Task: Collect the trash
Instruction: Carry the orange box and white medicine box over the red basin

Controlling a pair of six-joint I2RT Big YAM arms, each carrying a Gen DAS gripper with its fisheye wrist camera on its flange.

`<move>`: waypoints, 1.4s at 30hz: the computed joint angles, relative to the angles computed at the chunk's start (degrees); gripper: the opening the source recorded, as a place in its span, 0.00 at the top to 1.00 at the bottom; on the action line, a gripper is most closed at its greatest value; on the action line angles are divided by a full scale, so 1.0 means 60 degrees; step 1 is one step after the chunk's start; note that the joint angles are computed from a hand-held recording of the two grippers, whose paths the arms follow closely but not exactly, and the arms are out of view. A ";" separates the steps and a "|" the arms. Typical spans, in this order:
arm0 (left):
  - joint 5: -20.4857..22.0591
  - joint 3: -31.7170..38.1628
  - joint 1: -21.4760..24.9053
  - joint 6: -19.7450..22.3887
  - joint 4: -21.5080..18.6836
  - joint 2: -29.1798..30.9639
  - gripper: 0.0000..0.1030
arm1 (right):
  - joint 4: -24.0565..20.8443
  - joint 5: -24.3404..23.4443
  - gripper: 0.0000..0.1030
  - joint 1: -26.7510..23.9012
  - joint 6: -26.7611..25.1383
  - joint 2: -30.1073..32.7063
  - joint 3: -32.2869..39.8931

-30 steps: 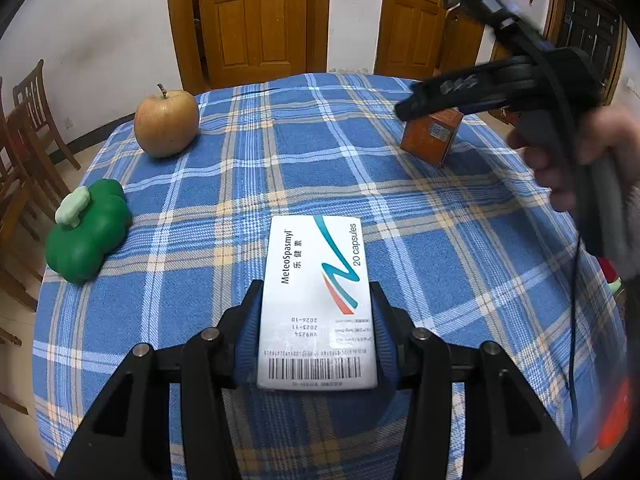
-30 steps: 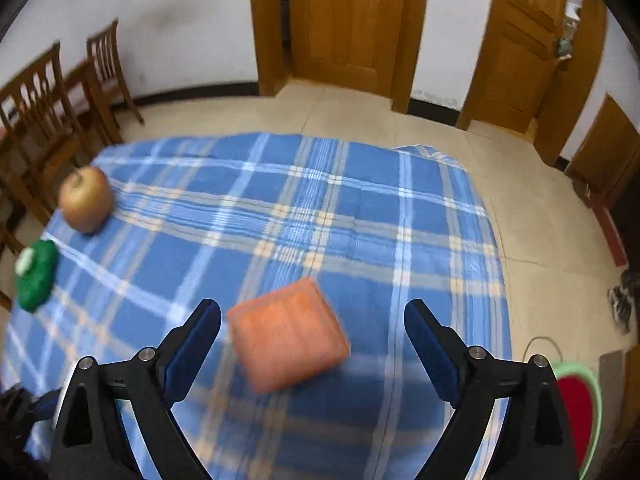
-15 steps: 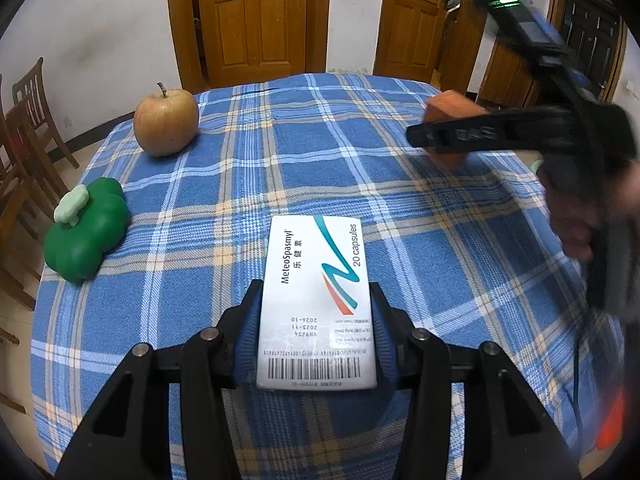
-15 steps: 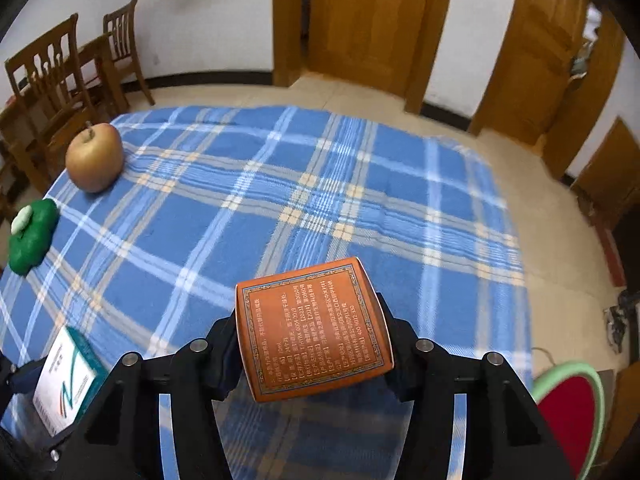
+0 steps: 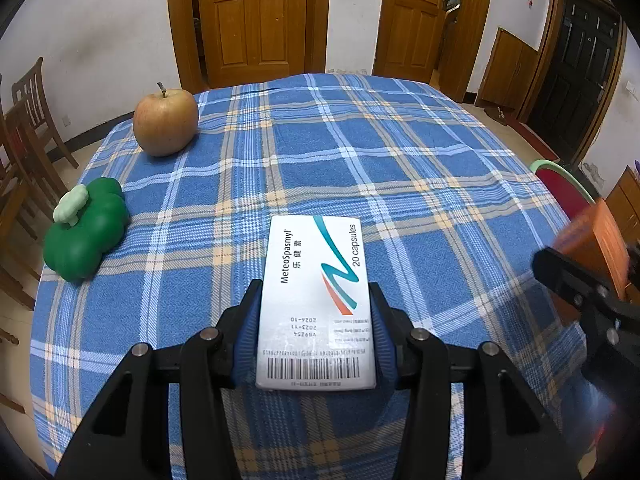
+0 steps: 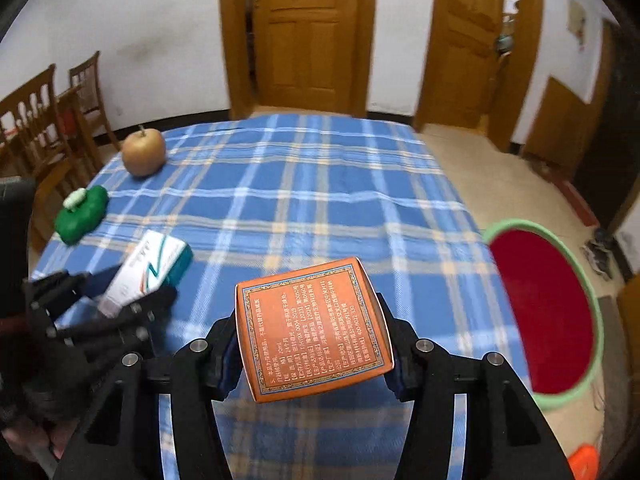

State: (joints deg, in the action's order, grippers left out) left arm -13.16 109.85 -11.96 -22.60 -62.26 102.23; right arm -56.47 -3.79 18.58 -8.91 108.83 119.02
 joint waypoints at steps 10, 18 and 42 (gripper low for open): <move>0.0021 -0.0024 -0.0004 -0.0015 0.0019 -0.0018 0.51 | 0.0295 0.0082 0.44 -0.0286 0.1194 -0.0320 -0.0900; 0.0450 0.0165 -0.0073 -0.0115 -0.0200 0.0030 0.51 | 0.0519 -0.0214 0.44 -0.0425 0.1175 -0.0802 -0.1302; 0.1970 0.5186 -0.2424 0.1697 -0.1338 0.2779 0.51 | 0.1320 0.1000 0.44 -0.2850 0.2732 -0.2873 -0.3413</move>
